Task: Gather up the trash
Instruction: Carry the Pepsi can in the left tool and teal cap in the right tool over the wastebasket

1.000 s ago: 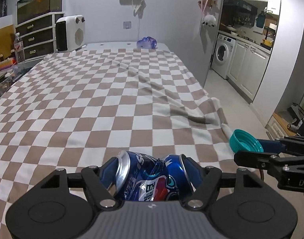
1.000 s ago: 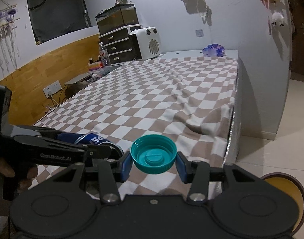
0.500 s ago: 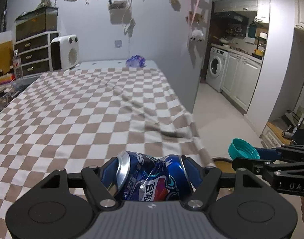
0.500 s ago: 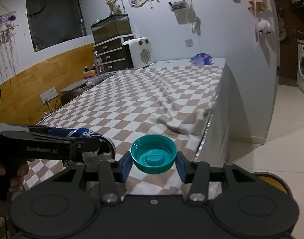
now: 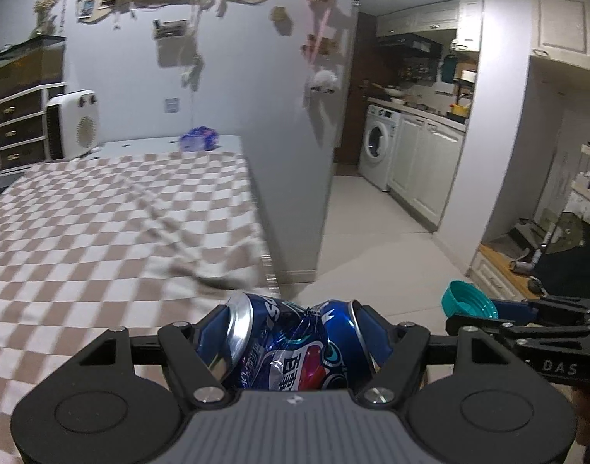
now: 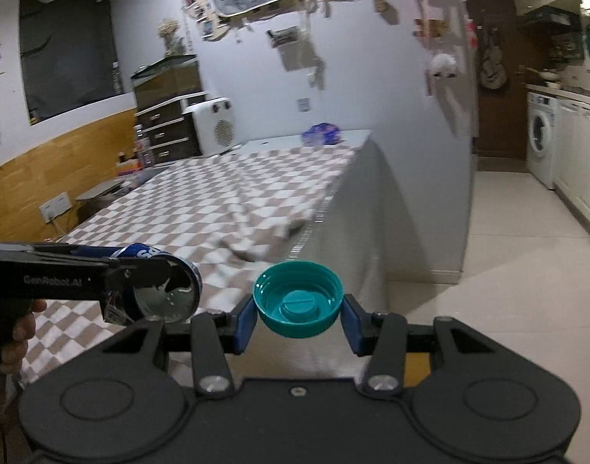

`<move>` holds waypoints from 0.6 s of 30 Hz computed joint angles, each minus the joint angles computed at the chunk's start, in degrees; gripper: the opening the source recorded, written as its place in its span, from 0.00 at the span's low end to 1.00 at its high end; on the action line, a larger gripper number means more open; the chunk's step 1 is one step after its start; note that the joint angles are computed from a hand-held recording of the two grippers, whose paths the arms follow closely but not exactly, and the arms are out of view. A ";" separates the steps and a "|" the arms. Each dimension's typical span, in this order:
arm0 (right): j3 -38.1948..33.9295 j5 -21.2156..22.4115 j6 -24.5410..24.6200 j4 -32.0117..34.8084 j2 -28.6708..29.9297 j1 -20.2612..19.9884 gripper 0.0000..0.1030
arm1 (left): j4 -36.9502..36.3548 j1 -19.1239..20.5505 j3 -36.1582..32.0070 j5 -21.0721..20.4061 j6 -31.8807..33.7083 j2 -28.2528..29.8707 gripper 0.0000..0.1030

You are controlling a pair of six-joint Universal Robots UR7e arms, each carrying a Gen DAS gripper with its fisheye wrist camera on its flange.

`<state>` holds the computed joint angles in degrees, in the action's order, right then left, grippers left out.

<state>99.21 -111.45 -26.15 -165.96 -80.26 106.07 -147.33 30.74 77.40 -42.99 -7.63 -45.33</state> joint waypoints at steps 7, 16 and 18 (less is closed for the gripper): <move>1.74 -0.24 -0.20 -1.11 -4.11 -4.52 0.46 | -0.77 -0.77 -5.22 -2.85 -1.08 6.94 0.70; 3.13 1.05 -1.09 -2.89 -6.12 -11.98 0.46 | 1.95 0.15 -16.61 -6.09 -5.17 18.75 0.70; 3.36 1.60 -0.61 -3.03 -6.03 -14.04 0.46 | 2.51 0.80 -18.79 -7.01 -7.01 21.19 0.70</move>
<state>102.57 -109.86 -26.76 -168.98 -86.28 92.02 -144.82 31.53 58.61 -50.00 -14.64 -24.14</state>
